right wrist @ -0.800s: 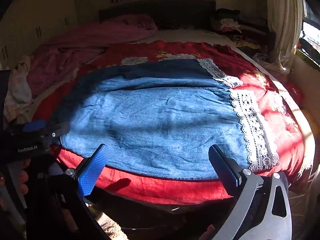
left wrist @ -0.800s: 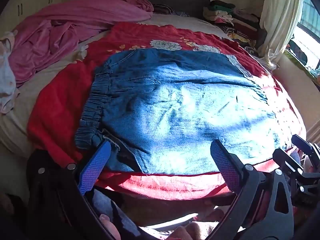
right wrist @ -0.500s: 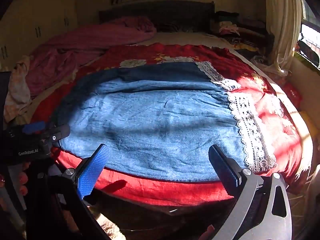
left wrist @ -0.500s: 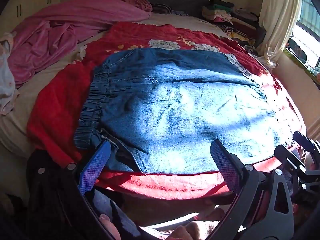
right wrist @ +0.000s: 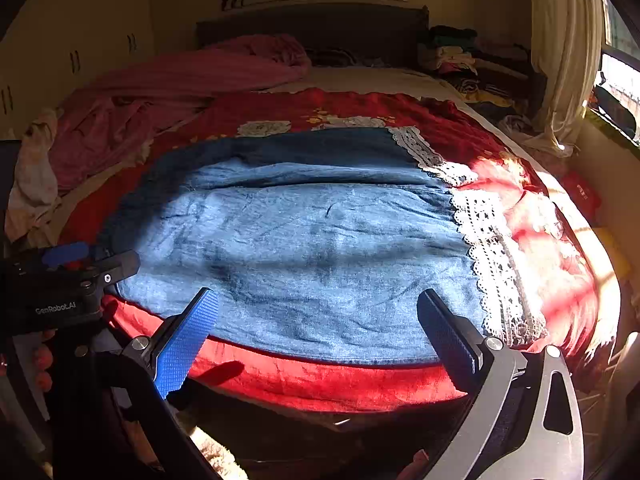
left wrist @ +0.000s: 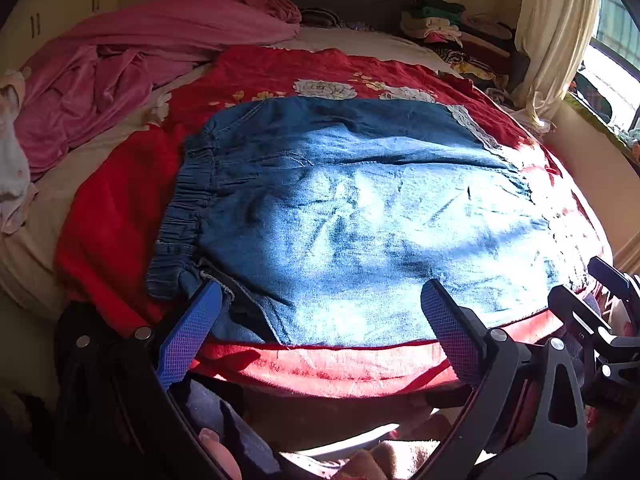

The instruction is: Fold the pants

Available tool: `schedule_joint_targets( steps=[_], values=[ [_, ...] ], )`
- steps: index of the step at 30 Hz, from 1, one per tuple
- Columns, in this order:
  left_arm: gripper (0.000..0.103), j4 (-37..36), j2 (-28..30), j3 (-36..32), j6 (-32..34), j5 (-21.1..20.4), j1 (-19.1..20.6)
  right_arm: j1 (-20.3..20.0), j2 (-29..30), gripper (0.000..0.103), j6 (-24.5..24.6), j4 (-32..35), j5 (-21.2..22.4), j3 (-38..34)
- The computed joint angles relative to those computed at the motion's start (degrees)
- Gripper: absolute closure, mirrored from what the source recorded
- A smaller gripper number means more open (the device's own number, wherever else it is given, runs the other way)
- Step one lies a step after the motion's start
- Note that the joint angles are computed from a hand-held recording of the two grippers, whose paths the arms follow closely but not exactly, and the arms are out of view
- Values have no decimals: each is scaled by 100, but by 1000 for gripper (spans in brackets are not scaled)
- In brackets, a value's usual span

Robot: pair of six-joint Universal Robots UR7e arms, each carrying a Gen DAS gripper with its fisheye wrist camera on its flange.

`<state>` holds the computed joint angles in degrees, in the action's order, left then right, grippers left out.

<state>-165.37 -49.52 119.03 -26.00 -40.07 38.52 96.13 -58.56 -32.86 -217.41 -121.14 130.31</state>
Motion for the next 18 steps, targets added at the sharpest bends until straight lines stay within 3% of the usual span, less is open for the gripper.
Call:
schedule_joint_targets(
  steps=[18],
  values=[
    [9, 123, -8, -53, -3, 48, 30, -15, 21, 4, -21, -44, -47, 2]
  ],
)
